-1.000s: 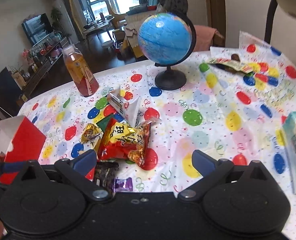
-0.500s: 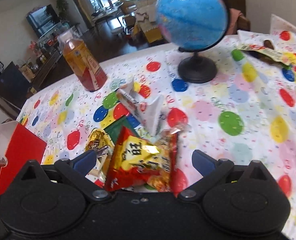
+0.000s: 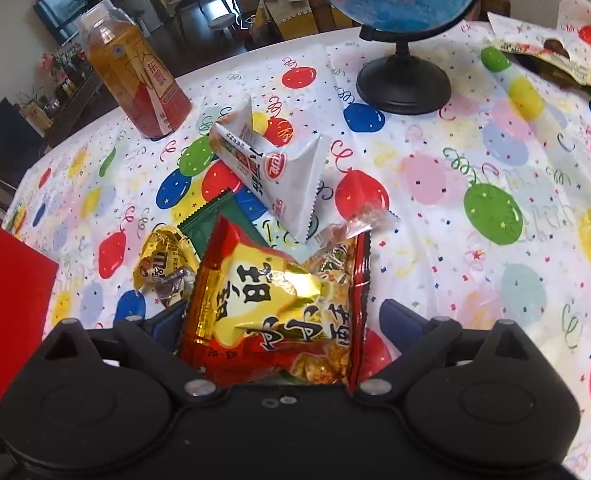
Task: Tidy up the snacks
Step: 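Grasp the dark chocolate bar with the left tool while the right tool grasps the red-yellow chip bag, then carry both snacks into the red box and open both tools to release them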
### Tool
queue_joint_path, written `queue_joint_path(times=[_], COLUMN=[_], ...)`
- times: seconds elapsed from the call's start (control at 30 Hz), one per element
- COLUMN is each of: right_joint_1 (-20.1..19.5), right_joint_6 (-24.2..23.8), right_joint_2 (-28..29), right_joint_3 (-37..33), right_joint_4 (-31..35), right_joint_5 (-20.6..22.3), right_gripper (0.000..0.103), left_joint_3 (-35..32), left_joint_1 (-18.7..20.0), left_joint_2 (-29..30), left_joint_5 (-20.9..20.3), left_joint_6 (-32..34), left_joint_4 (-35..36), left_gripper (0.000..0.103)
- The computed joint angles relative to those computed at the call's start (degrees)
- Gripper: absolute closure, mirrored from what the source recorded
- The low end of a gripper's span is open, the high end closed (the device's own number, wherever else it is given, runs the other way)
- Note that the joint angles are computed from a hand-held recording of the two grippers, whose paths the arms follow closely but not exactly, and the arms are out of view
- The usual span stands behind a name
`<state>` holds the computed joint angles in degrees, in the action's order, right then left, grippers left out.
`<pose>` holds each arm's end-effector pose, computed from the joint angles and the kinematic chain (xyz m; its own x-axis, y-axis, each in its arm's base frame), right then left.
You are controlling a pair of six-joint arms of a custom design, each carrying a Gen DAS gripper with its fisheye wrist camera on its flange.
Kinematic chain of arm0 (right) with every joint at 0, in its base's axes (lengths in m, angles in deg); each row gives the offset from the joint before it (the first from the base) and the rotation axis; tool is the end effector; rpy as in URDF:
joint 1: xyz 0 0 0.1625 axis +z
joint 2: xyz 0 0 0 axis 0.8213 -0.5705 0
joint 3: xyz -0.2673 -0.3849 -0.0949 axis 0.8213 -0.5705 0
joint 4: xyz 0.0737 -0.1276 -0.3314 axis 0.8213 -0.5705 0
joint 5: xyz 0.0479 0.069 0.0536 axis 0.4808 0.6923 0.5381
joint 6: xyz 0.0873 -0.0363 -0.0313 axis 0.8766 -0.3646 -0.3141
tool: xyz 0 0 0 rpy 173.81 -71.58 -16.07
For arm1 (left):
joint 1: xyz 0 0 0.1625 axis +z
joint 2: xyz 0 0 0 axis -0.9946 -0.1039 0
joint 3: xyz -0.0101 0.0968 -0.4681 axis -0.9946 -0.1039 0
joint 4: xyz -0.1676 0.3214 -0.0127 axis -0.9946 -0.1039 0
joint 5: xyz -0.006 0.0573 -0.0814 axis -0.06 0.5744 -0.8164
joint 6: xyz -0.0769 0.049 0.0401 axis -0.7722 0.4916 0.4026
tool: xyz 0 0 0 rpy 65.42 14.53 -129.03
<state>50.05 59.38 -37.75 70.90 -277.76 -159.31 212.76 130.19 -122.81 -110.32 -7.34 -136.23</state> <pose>0.1685 -0.3895 0.0584 -0.7830 0.5002 0.3697 0.0872 0.6767 -0.7311 -0.1613 -0.4186 0.0561 -0.5735 0.7203 -0.3903 0.7231 0.6690 0.1720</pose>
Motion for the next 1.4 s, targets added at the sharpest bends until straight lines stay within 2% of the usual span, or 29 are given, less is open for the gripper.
queue_joint_path(times=[0.03,0.1,0.17,0.23,0.3,0.37,0.53,0.73,1.07,1.27,1.4], right_joint_1=[-0.14,-0.10,0.27,0.48,0.86,1.39,3.51,8.19,18.30,23.56,26.20], right_joint_6=[0.05,0.50,0.69,0.84,0.48,1.01,3.92,8.97,20.63,27.57,30.15], right_joint_2=[0.02,0.01,0.07,0.11,0.29,0.26,0.21,-1.29,-5.17,-6.70,-6.82], right_joint_3=[0.14,0.26,0.20,0.50,0.75,0.96,1.55,2.37,1.12,-2.36,-5.75], right_joint_4=[-0.43,-0.74,-0.80,-1.54,-2.60,-2.47,-1.81,2.11,17.75,29.95,36.67], right_joint_5=[0.43,0.73,-0.01,-0.09,-0.16,-0.68,-2.85,-6.40,-11.81,-13.38,-13.85], right_gripper=[0.013,0.017,0.022,0.029,0.036,0.038,0.038,0.038,0.038,0.038,0.038], left_joint_3=[-0.21,-0.28,-0.56,-0.98,-0.93,-1.08,-1.31,-0.92,-0.62,-1.88,-3.42], left_joint_1=[0.20,0.43,0.64,0.81,0.84,0.98,1.13,1.34,1.78,2.99,4.23], left_joint_2=[0.00,-0.06,-0.20,-0.41,-0.48,-0.82,-2.75,-7.04,-17.16,-24.46,-28.58], left_joint_5=[-0.33,-0.94,-1.76,-2.43,-2.47,-2.73,-3.23,-4.54,-4.06,-4.52,-4.67], left_joint_6=[0.00,0.38,0.68,0.65,0.63,0.38,-0.51,-1.20,-1.63,-1.09,-0.26], left_joint_4=[0.57,0.56,1.03,1.92,1.77,2.36,4.73,7.73,14.70,21.48,26.11], left_gripper=[0.042,0.046,0.058,0.065,0.069,0.070,0.071,0.071,0.071,0.071,0.071])
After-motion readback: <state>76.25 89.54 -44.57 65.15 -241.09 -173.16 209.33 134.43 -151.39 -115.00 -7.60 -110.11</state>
